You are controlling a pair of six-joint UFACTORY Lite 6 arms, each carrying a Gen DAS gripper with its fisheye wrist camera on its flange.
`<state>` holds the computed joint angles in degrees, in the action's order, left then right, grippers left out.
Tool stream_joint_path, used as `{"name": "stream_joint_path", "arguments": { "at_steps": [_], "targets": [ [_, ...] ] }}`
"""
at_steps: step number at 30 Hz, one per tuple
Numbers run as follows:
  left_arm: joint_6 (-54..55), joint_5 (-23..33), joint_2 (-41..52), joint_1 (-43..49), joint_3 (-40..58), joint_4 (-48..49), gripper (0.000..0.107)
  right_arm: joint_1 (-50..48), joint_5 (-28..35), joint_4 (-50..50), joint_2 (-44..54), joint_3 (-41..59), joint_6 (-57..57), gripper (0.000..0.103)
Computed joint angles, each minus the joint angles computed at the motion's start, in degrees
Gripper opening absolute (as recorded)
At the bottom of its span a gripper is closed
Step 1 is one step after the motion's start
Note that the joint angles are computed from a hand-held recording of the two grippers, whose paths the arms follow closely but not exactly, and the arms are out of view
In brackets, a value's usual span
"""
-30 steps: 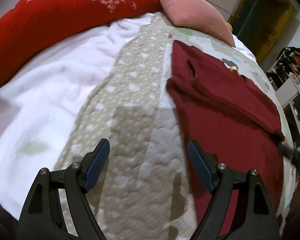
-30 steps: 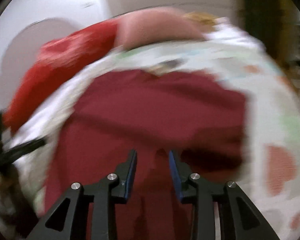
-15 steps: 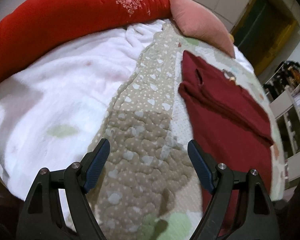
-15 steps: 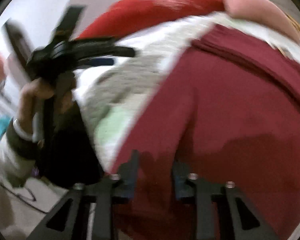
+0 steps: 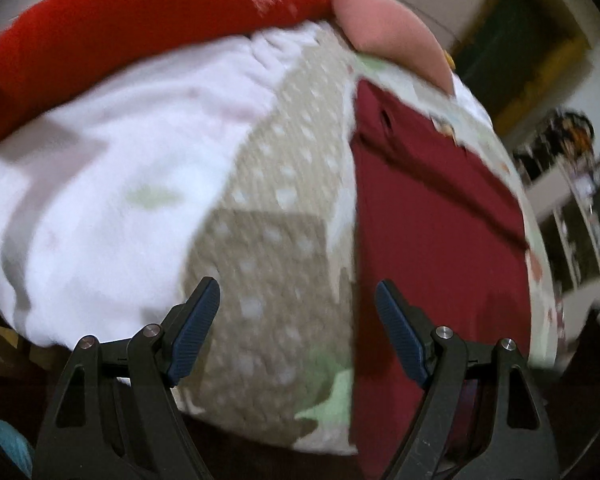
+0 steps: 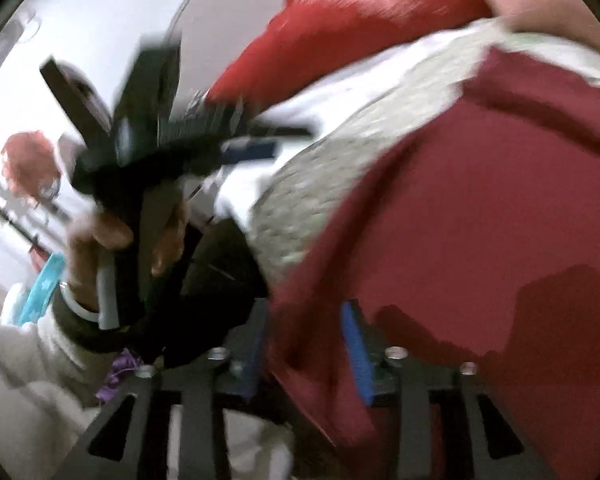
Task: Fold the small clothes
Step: 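Fold the hem over onto the collar with the right tool and press flat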
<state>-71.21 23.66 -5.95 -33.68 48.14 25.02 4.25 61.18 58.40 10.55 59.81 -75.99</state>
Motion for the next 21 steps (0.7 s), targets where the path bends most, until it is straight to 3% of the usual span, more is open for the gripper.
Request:
{"name": "stream_joint_path", "arguments": {
  "at_steps": [4, 9, 13, 21],
  "targets": [
    [-1.39, 0.73, 2.05, -4.78, 0.08, 0.75, 0.08, -16.53, 2.32, -7.86, -3.58, -0.76, -0.77, 0.047],
    [-3.0, 0.37, 2.73, -10.61, -0.92, -0.07, 0.08, -27.81, 1.1, -18.4, -4.93, -1.54, 0.7, 0.047],
    [-8.25, 2.73, 4.51, -14.8, -1.49, 3.0, 0.08, -33.27, -1.36, -22.58, -3.41, -1.34, 0.93, 0.047],
    [-11.75, 3.48, 2.02, -16.12, -4.17, 3.95, 0.08, -40.6, 0.64, -25.42, 0.7, -2.51, 0.38, 0.047]
  ]
}}
